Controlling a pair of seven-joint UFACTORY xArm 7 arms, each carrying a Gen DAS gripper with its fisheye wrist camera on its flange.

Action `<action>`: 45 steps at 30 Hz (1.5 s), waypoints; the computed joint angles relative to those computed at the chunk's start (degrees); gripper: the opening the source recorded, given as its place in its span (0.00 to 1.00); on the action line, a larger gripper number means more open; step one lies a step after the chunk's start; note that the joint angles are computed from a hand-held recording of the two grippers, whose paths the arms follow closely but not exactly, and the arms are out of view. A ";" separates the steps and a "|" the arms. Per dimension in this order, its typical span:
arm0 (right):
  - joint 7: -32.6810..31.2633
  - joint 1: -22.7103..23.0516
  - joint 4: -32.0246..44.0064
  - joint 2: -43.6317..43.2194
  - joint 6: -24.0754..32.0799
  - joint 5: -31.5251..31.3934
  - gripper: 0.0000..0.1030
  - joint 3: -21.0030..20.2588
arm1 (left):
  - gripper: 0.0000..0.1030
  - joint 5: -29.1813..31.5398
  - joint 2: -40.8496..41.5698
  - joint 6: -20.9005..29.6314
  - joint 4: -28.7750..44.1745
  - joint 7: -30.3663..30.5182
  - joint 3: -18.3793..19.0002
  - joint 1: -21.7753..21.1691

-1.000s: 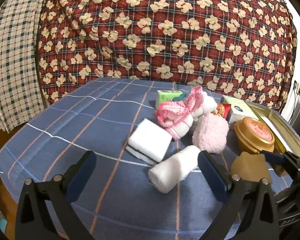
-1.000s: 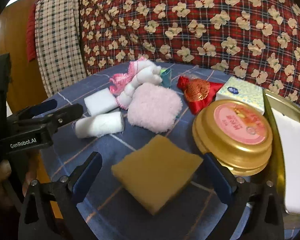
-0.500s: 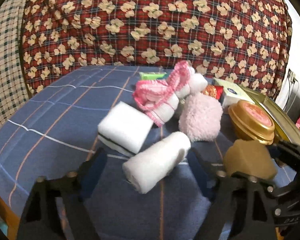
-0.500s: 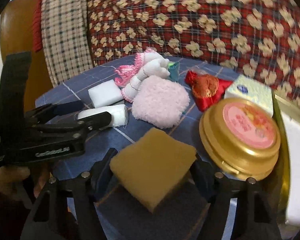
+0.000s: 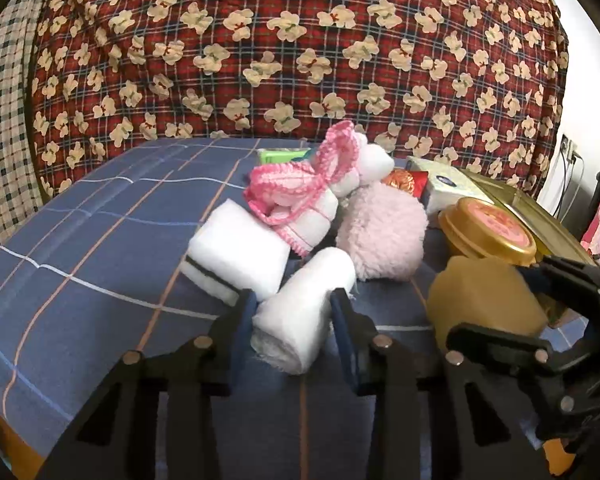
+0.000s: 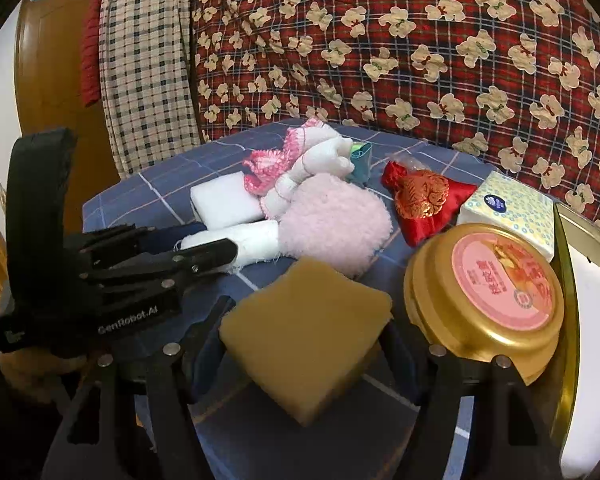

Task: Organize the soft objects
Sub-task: 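Grasp the tan sponge with the right tool while the left tool grasps the white rolled towel, then lift the tan sponge with the right tool while the left tool lifts the rolled towel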

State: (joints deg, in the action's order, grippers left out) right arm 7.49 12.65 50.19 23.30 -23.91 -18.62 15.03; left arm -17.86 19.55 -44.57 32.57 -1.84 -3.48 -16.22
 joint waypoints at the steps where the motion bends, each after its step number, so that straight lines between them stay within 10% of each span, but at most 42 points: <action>1: 0.15 -0.18 0.10 0.12 -0.36 -0.06 0.70 0.07 | 0.35 -0.01 0.00 -0.29 -0.04 -0.20 -0.05 0.01; 23: 1.94 1.64 0.75 1.21 -6.56 0.92 0.70 -2.50 | 0.31 -2.89 -0.33 -1.71 1.40 2.72 -0.20 -1.48; 33: 2.51 1.56 0.92 1.15 -6.43 1.16 0.70 -2.32 | 0.45 -7.54 -0.96 6.07 3.47 9.07 0.87 -4.26; 38: 2.17 1.60 0.82 1.27 -7.01 1.43 0.70 -2.53 | 0.29 -10.98 -0.41 7.10 4.64 14.66 1.82 -6.88; 45: 1.41 2.29 0.45 1.42 -9.31 2.27 0.70 -3.01 | 0.21 -0.77 -1.05 -0.11 1.41 4.45 -0.81 -1.23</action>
